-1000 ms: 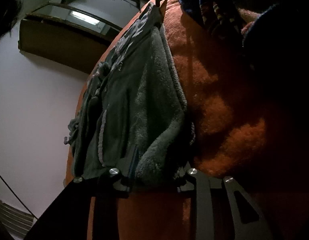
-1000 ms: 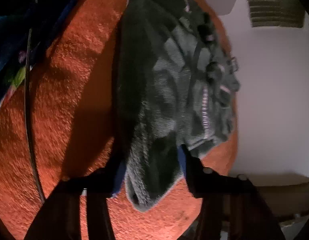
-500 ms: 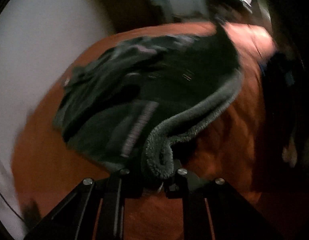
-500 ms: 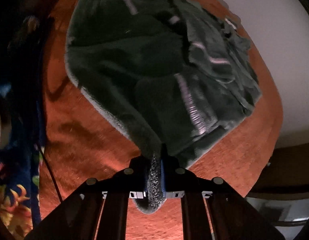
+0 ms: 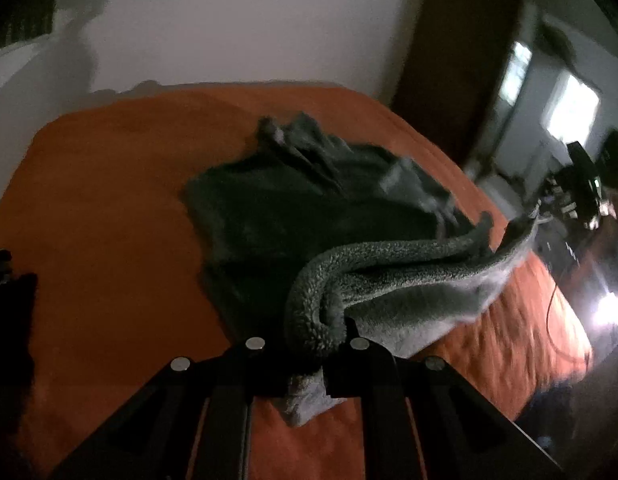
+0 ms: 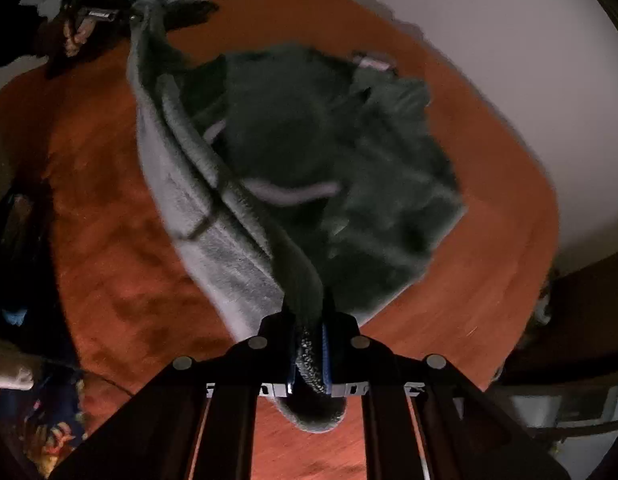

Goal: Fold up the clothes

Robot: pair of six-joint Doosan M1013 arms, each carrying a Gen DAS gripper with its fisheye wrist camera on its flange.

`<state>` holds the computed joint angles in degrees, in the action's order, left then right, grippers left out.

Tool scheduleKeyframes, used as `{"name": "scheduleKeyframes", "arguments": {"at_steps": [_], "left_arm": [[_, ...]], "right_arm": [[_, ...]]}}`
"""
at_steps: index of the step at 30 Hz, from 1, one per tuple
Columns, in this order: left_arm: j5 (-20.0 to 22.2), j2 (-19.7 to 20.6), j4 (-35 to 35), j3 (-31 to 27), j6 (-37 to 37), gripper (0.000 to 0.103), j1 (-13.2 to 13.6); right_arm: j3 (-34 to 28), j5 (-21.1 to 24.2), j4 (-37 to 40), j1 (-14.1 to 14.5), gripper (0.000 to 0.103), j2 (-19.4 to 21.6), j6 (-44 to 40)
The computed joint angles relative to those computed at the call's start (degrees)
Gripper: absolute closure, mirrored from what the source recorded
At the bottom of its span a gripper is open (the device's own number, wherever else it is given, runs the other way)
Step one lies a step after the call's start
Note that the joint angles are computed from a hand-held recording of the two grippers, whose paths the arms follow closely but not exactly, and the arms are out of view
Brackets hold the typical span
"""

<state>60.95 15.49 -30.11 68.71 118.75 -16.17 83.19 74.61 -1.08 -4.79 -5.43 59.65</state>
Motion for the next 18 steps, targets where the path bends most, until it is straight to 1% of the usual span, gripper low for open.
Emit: {"name": "scheduleKeyframes", "arguments": {"at_steps": [3,5,8,10,12,13,16,17,18], "left_arm": [[-1.1,2.8,0.4,-4.2,-4.6,0.092,0.0],[-1.0,5.6,2.3,-8.3,-7.3,0.092,-0.4],[-1.2,9.2,4.6,-13.5,-8.0,0.092,-1.2],[-0.6,12.2,5.6,-17.7,-8.8,0.092,-1.6],[1.2,16.1,6.7,-23.8,-10.1,0.092,-1.8],[2.9,18.5,6.0,-27.7,-10.2,0.092,-1.6],[3.5,22.4,-4.7,-35.4,-4.5,0.093,-0.2],[1.9,22.4,-11.3,-35.8,0.1,0.093,0.6],[0.9,22.3,-16.2,-35.9,4.4,0.093,1.2]], "right_arm": [[-4.3,-0.3,-0.3,-1.1,0.094,3.5,-2.7],[-7.7,0.4,0.0,-1.9,0.094,6.3,-4.3],[-13.9,2.6,-0.2,-2.9,0.094,11.6,-7.6],[-18.3,4.3,-0.7,-3.4,0.094,15.2,-9.3],[-22.6,5.8,-1.7,-3.8,0.094,18.8,-10.4],[-24.8,6.4,-2.5,-3.9,0.094,20.5,-11.0],[-30.6,7.3,-2.1,-4.3,0.095,23.7,-12.9],[-31.5,6.6,-1.2,-4.6,0.095,23.8,-13.6],[-32.7,6.1,-0.1,-5.0,0.095,24.0,-14.1]]}}
